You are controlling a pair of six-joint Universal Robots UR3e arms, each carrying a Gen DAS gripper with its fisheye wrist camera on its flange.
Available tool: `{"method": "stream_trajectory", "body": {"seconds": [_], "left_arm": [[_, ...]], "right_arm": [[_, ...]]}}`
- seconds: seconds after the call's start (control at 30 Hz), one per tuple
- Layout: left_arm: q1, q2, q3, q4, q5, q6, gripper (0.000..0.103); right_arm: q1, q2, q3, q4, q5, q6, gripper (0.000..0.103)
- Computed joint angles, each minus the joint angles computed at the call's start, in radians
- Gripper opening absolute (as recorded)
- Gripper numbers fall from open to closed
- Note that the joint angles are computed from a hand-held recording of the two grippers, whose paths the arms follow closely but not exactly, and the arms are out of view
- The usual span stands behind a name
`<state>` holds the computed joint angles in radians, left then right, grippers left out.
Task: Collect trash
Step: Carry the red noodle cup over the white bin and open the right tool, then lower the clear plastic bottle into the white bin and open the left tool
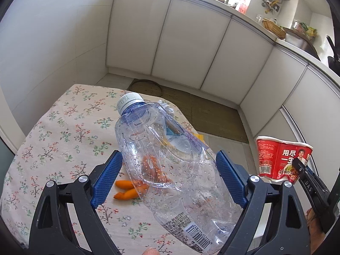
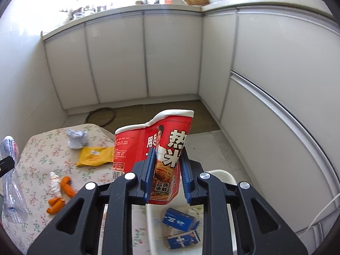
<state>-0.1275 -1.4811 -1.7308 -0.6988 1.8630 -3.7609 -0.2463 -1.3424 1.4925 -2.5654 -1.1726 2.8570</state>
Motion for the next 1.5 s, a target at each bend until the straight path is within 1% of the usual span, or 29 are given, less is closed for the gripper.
{"method": "stream_trajectory", "body": {"seconds": [0.2, 0.47, 0.5, 0.53, 0.6, 0.67, 0.73, 0.83, 0.97, 1.03, 1.13, 1.23, 1.4, 1.5], "left_arm": [[-0.081, -0.104, 0.089, 0.006, 0.031, -0.010, 0.085], [-0.169, -0.234, 0.221, 0.027, 0.055, -0.006, 0.085], [-0.180, -0.255, 0.244, 0.027, 0.057, -0.006, 0.085], [-0.189, -0.274, 0.263, 0.027, 0.057, -0.005, 0.085], [-0.206, -0.314, 0.303, 0.031, 0.047, -0.003, 0.085], [-0.220, -0.355, 0.346, 0.032, 0.028, -0.001, 0.085], [-0.236, -0.393, 0.384, 0.038, 0.014, 0.004, 0.085], [-0.268, -0.467, 0.469, 0.032, 0.009, 0.019, 0.086], [-0.302, -0.566, 0.585, 0.024, -0.021, 0.042, 0.086], [-0.321, -0.619, 0.649, 0.013, -0.025, 0.058, 0.086], [-0.344, -0.700, 0.755, -0.021, -0.027, 0.081, 0.086], [-0.351, -0.769, 0.854, -0.061, -0.054, 0.091, 0.086], [-0.359, -0.889, 1.026, -0.130, -0.075, 0.129, 0.086], [-0.348, -0.938, 1.098, -0.164, -0.093, 0.150, 0.087]], "right_arm": [[-0.081, 0.016, -0.002, 0.041, -0.030, -0.009, 0.023], [-0.179, 0.018, 0.010, 0.081, -0.032, -0.022, 0.025], [-0.196, 0.012, 0.017, 0.086, -0.026, -0.027, 0.034], [-0.211, 0.006, 0.028, 0.079, -0.027, -0.027, 0.048], [-0.242, -0.009, 0.059, 0.048, -0.028, -0.033, 0.056], [-0.271, -0.017, 0.078, 0.032, -0.032, -0.041, 0.060], [-0.295, -0.017, 0.095, 0.006, -0.047, -0.039, 0.070], [-0.321, -0.003, 0.098, -0.014, -0.066, -0.034, 0.075], [-0.339, 0.023, 0.085, -0.023, -0.087, -0.032, 0.076], [-0.344, 0.028, 0.085, -0.037, -0.094, -0.030, 0.078], [-0.351, 0.034, 0.093, -0.076, -0.116, -0.024, 0.082], [-0.353, 0.048, 0.087, -0.092, -0.136, -0.004, 0.085], [-0.351, 0.052, 0.088, -0.096, -0.151, 0.002, 0.086], [-0.340, 0.052, 0.093, -0.111, -0.163, 0.003, 0.088]]}}
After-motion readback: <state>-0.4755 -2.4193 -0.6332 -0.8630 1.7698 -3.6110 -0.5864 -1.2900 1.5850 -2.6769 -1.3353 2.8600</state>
